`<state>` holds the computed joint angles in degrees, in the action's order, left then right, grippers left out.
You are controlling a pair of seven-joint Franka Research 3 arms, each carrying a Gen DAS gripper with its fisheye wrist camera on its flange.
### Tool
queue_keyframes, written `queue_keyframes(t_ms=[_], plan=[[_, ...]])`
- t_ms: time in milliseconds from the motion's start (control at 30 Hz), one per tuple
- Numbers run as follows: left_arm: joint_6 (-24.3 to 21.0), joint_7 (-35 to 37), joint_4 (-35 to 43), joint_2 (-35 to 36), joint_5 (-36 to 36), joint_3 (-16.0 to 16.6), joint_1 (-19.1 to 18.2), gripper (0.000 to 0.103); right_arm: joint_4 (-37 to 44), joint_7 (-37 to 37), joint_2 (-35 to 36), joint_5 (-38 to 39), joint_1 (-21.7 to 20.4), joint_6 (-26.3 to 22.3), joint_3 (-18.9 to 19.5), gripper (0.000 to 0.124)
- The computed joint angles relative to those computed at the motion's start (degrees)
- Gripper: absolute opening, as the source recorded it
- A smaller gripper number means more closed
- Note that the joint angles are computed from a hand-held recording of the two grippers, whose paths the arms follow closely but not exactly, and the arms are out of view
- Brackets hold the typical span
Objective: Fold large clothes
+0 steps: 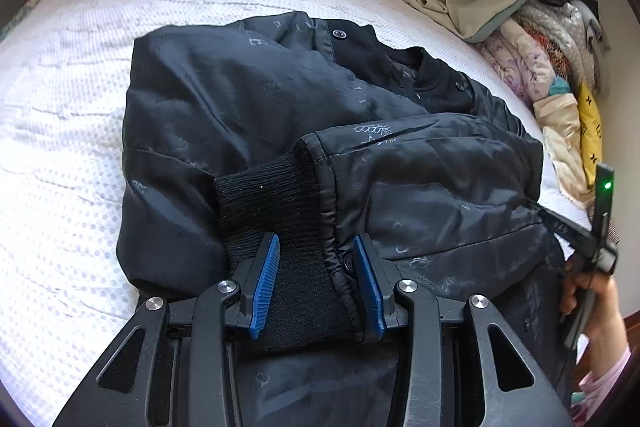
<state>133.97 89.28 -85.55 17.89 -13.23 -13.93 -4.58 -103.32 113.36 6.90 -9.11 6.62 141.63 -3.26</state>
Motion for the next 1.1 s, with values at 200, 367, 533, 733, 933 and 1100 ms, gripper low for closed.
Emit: queue_keyframes(t_ms=[200, 367, 533, 733, 933, 1100], plan=[[3.21, -0.75, -3.02, -1.49, 2.51, 0.48, -1.06, 0.045, -1.99, 5.97, 0.52, -9.87, 1.73, 3.64, -0.74, 0.012], [5.15, -2.89, -4.38, -2.42, 5.59, 0.86, -1.97, 0.045, -2.62, 6.63, 0.0, -10.04, 1.53, 4.26, -0.78, 0.012], [3.59, -4.18, -3.64, -3.64, 7.41, 1.04, -2.35, 0.054, -0.14, 2.86, -1.15, -5.39, 0.81, -0.2, 0.06, 0.019], [6.9, -6.68, -6.41, -7.44, 8.03, 1.65, -2.33, 0.077, -7.84, -0.75, -12.81, 3.39, -1.33, 2.7, 1.23, 0.064], [7.36, -7.01, -9.05, -9.39, 8.23, 1.67, -2.82, 0.077, -15.36, -3.01, -19.95, 7.19, -2.88, 2.95, 3.41, 0.064], [6.14, -9.2, -10.06, -8.71, 15.83, 1.94, -5.23, 0.077, -16.73, -3.56, -19.1, 6.23, -2.4, 7.34, 5.95, 0.057]])
